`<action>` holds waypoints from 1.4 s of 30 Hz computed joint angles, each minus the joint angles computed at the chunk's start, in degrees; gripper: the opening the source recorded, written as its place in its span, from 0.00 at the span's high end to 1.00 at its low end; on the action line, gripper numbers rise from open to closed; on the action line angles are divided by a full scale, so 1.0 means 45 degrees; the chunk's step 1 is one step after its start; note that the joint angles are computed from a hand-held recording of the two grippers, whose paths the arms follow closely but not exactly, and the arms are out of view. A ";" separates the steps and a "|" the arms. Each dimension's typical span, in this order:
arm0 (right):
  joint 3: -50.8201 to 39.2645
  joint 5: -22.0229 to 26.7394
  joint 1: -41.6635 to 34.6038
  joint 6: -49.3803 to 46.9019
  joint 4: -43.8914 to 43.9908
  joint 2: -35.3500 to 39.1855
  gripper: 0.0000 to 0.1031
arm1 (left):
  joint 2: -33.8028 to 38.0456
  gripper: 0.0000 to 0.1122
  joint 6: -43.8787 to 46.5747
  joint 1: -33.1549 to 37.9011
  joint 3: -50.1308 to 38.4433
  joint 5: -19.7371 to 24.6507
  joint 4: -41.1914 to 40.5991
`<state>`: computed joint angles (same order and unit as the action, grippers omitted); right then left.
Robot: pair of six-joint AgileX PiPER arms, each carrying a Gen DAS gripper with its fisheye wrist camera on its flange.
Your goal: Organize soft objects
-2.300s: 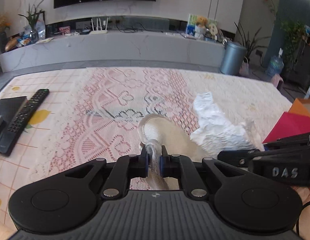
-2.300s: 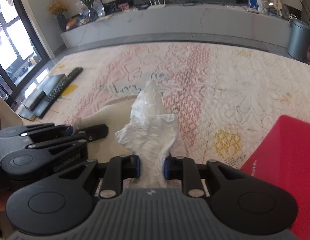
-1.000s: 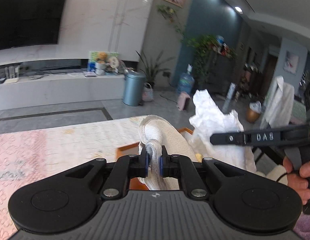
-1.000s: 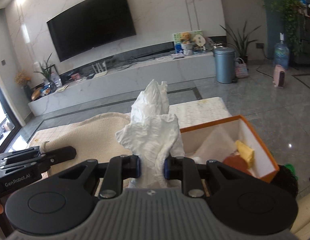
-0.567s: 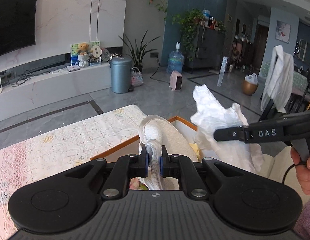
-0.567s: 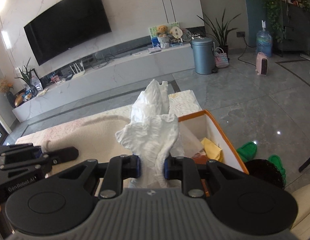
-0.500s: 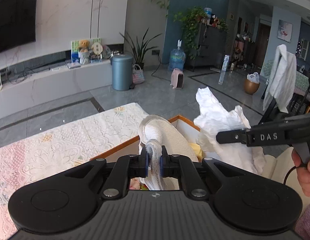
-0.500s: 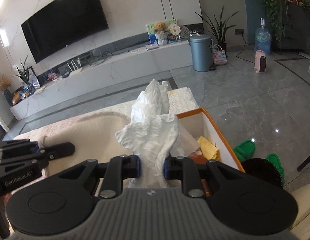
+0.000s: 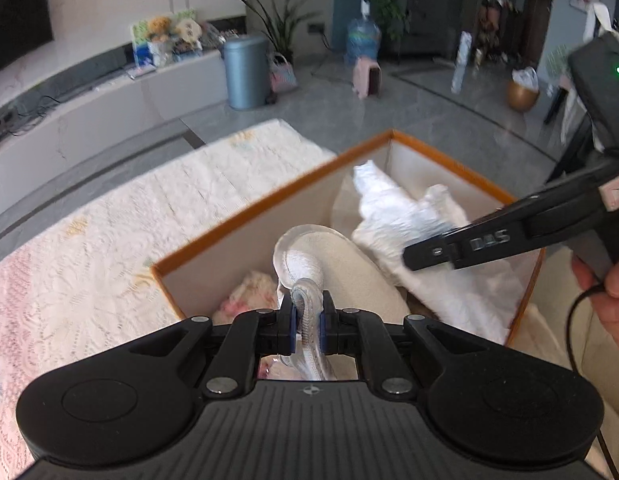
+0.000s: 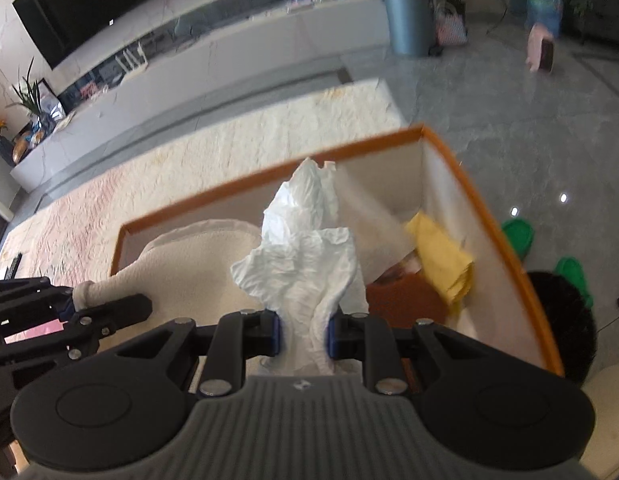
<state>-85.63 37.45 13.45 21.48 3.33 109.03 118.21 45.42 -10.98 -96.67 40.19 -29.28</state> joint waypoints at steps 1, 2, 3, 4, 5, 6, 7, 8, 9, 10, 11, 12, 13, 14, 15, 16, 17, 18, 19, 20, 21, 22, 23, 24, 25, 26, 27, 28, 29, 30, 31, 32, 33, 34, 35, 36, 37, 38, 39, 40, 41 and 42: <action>-0.0282 0.0203 0.0061 0.0059 -0.0130 0.0344 0.81 | 0.0104 0.90 0.0107 0.0012 -0.0080 0.0082 0.0041; -0.0580 0.0411 0.0093 0.0127 -0.0237 0.0663 0.81 | 0.0215 0.90 -0.0041 -0.0065 -0.0225 0.0119 0.0323; -0.0834 0.0605 0.0117 0.0201 -0.0333 0.0918 0.81 | 0.0355 0.90 -0.0174 -0.0131 -0.0396 0.0133 0.0544; -0.1084 0.0813 0.0165 0.0364 -0.0511 0.1143 0.81 | 0.0426 0.90 -0.0154 -0.0122 -0.0457 0.0181 0.0595; -0.1297 0.0982 0.0193 0.0454 -0.0654 0.1329 0.81 | 0.0608 0.90 -0.0309 -0.0146 -0.0726 0.0378 0.0743; -0.1576 0.1210 0.0198 0.0515 -0.0776 0.1536 0.81 | 0.0749 0.90 -0.0413 -0.0139 -0.0904 0.0546 0.0836; -0.1735 0.1327 0.0183 0.0511 -0.0819 0.1677 0.81 | 0.0816 0.90 -0.0439 -0.0126 -0.0953 0.0634 0.0875; -0.1850 0.1441 0.0142 0.0432 -0.0795 0.1757 0.81 | 0.0845 0.89 -0.0408 -0.0111 -0.0947 0.0639 0.0875; -0.1883 0.1480 0.0135 0.0444 -0.0828 0.1790 0.80 | 0.0817 0.88 -0.0376 -0.0096 -0.0875 0.0592 0.0872; -0.1951 0.1554 0.0116 0.0430 -0.0837 0.1800 0.80 | 0.0723 0.84 -0.0307 -0.0071 -0.0722 0.0486 0.0805; -0.1923 0.1528 0.0148 0.0482 -0.0926 0.1733 0.77 | 0.0532 0.81 -0.0236 -0.0093 -0.0465 0.0275 0.0696; -0.1921 0.1530 0.0167 0.0531 -0.0993 0.1666 0.71 | 0.0379 0.75 -0.0074 -0.0046 -0.0288 0.0141 0.0502; -0.1865 0.1490 0.0210 0.0695 -0.1160 0.1550 0.69 | 0.0268 0.71 0.0009 -0.0006 -0.0223 0.0095 0.0346; -0.1790 0.1442 0.0266 0.0845 -0.1323 0.1370 0.65 | 0.0260 0.68 -0.0110 -0.0002 -0.0382 0.0140 0.0349; -0.1724 0.1404 0.0283 0.0847 -0.1369 0.1216 0.59 | 0.0173 0.62 -0.0042 0.0089 -0.0408 0.0178 0.0176; -0.1709 0.1483 0.0324 0.0934 -0.1480 0.1019 0.55 | 0.0034 0.54 0.0078 0.0193 -0.0342 0.0174 -0.0101; -0.1709 0.1573 0.0395 0.1094 -0.1664 0.0846 0.50 | -0.0168 0.52 0.0259 0.0322 -0.0185 0.0139 -0.0456; -0.1740 0.1684 0.0457 0.1201 -0.1804 0.0688 0.47 | -0.0414 0.50 0.0472 0.0459 0.0008 0.0122 -0.0840; -0.1749 0.1767 0.0530 0.1309 -0.1951 0.0509 0.45 | -0.0689 0.49 0.0737 0.0596 0.0208 0.0126 -0.1255; -0.1734 0.1840 0.0646 0.1511 -0.2197 0.0290 0.39 | -0.1023 0.47 0.1121 0.0741 0.0472 0.0095 -0.1769; -0.1706 0.1906 0.0766 0.1740 -0.2468 0.0070 0.36 | -0.1380 0.44 0.1483 0.0858 0.0771 0.0031 -0.2200; -0.1497 0.1932 0.0949 0.2036 -0.2778 -0.0312 0.36 | -0.1762 0.43 0.1884 0.0973 0.1100 -0.0047 -0.2603; -0.1484 0.2024 0.1093 0.2239 -0.3002 -0.0579 0.35 | -0.2115 0.43 0.2325 0.1107 0.1351 -0.0090 -0.3003; -0.1469 0.2115 0.1254 0.2491 -0.3241 -0.0827 0.34 | -0.2462 0.43 0.2628 0.1183 0.1592 -0.0167 -0.3280; -0.1453 0.2217 0.1432 0.2749 -0.3493 -0.1076 0.33 | -0.2853 0.43 0.2969 0.1298 0.1919 -0.0232 -0.3588; -0.1494 0.2369 0.1661 0.3006 -0.3780 -0.1328 0.31 | -0.3251 0.43 0.3318 0.1407 0.2226 -0.0286 -0.3951; -0.1478 0.2486 0.1886 0.3241 -0.4078 -0.1578 0.30 | -0.3662 0.43 0.3750 0.1573 0.2573 -0.0305 -0.4411; -0.1559 0.2697 0.2178 0.3523 -0.4462 -0.1800 0.29 | -0.4074 0.43 0.4188 0.1753 0.2935 -0.0336 -0.4910; -0.1586 0.2899 0.2497 0.3844 -0.4901 -0.2042 0.26 | -0.4497 0.43 0.4594 0.1941 0.3291 -0.0366 -0.5398; -0.1544 0.3044 0.2815 0.4176 -0.5356 -0.2305 0.25 | -0.4888 0.43 0.4897 0.2125 0.3601 -0.0371 -0.5768; -0.1473 0.3197 0.3179 0.4567 -0.5855 -0.2592 0.25 | -0.5280 0.43 0.5211 0.2328 0.3920 -0.0360 -0.6161; -0.1429 0.3394 0.3589 0.4999 -0.6388 -0.2866 0.24 | -0.5693 0.43 0.5644 0.2548 0.4286 -0.0374 -0.6683; -0.1322 0.3542 0.4023 0.5494 -0.6988 -0.3132 0.21 | -0.6076 0.43 0.6175 0.2742 0.4705 -0.0476 -0.7253; -0.1196 0.3760 0.4550 0.6155 -0.7781 -0.3368 0.20 | -0.6463 0.43 0.6688 0.2925 0.5130 -0.0608 -0.7711; -0.1030 0.4047 0.5175 0.6921 -0.8733 -0.3596 0.18 | -0.6881 0.43 0.7303 0.3078 0.5632 -0.0822 -0.8158; -0.0814 0.4298 0.5803 0.7654 -0.9648 -0.3797 0.17 | -0.7294 0.43 0.8131 0.3211 0.6204 -0.1078 -0.8779; -0.0500 0.4530 0.6505 0.8527 -1.0698 -0.4000 0.17 | -0.7701 0.43 0.9119 0.3410 0.6805 -0.1239 -0.9556; -0.0153 0.4799 0.7250 0.9472 -1.1774 -0.4176 0.16 | -0.8140 0.43 1.0216 0.3572 0.7471 -0.1463 -1.0445; 0.0165 0.5052 0.7886 1.0315 -1.2642 -0.4304 0.14 | -0.8571 0.43 1.1182 0.3695 0.8107 -0.1694 -1.1265; 0.0412 0.5348 0.8467 1.1130 -1.3348 -0.4375 0.14 | -0.8959 0.43 1.1990 0.3821 0.8647 -0.1926 -1.1993; 0.0651 0.5638 0.9018 1.1979 -1.3948 -0.4429 0.14 | -0.9485 0.43 1.3050 0.3806 0.9350 -0.2451 -1.3074; 0.0832 0.5862 0.9492 1.2742 -1.4421 -0.4456 0.13 | -0.9932 0.43 1.4067 0.3793 0.9951 -0.2889 -1.4252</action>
